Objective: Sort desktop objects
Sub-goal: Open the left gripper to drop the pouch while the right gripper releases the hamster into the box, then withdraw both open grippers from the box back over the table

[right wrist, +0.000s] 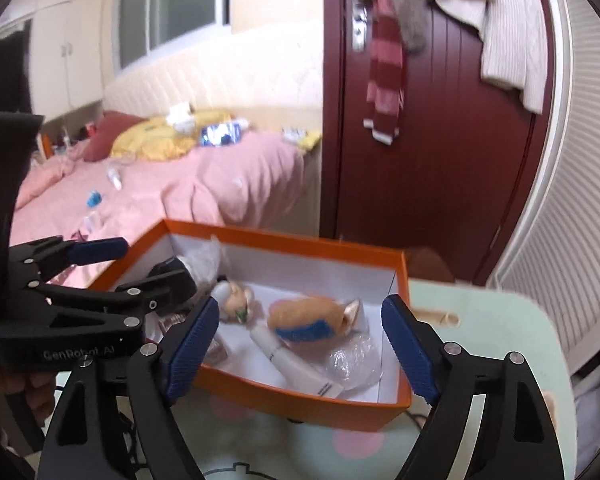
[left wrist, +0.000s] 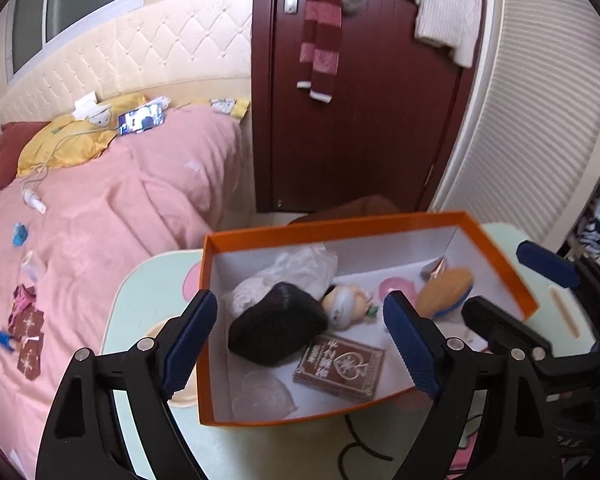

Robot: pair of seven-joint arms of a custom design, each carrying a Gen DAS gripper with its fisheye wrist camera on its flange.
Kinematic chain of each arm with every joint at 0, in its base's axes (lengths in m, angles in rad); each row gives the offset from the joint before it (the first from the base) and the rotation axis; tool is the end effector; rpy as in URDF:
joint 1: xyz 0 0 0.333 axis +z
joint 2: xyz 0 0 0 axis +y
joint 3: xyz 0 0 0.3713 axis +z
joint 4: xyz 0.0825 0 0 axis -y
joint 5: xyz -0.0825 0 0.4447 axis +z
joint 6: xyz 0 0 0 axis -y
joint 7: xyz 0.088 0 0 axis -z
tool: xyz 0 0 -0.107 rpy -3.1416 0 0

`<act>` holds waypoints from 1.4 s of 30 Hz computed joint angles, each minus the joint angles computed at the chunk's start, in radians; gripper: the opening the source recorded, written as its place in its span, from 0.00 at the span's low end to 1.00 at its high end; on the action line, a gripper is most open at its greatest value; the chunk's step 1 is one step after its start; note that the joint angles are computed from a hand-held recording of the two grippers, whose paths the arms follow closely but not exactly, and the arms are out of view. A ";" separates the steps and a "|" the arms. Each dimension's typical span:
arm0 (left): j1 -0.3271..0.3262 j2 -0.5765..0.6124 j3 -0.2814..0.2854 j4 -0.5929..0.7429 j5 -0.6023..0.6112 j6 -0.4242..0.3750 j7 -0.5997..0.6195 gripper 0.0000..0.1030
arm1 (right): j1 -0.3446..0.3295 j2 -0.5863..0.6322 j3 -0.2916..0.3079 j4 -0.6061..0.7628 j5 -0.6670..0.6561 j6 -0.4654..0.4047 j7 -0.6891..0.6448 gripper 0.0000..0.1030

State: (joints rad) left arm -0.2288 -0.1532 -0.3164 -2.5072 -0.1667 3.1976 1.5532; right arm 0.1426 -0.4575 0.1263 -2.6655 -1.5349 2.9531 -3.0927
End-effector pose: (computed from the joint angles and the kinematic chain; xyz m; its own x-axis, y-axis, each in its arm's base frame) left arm 0.4650 -0.2680 0.4475 -0.3985 -0.9134 0.0827 -0.6405 0.2125 -0.7380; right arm 0.3843 0.1748 0.4287 0.0531 -0.9937 0.0988 -0.5787 -0.1112 -0.8079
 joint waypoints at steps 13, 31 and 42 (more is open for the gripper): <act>-0.021 -0.175 -0.014 -0.158 -0.044 -0.034 0.014 0.83 | 0.080 -0.152 -0.059 -0.143 0.382 0.014 -0.329 0.81; 0.089 -0.111 -0.105 -0.150 0.167 -0.208 -0.255 1.00 | 0.074 -0.126 0.034 -0.228 0.811 -0.113 -0.532 0.91; 0.103 -0.103 -0.109 -0.149 0.289 -0.185 -0.385 1.00 | 0.017 -0.065 0.112 -0.198 0.822 -0.130 -0.582 0.99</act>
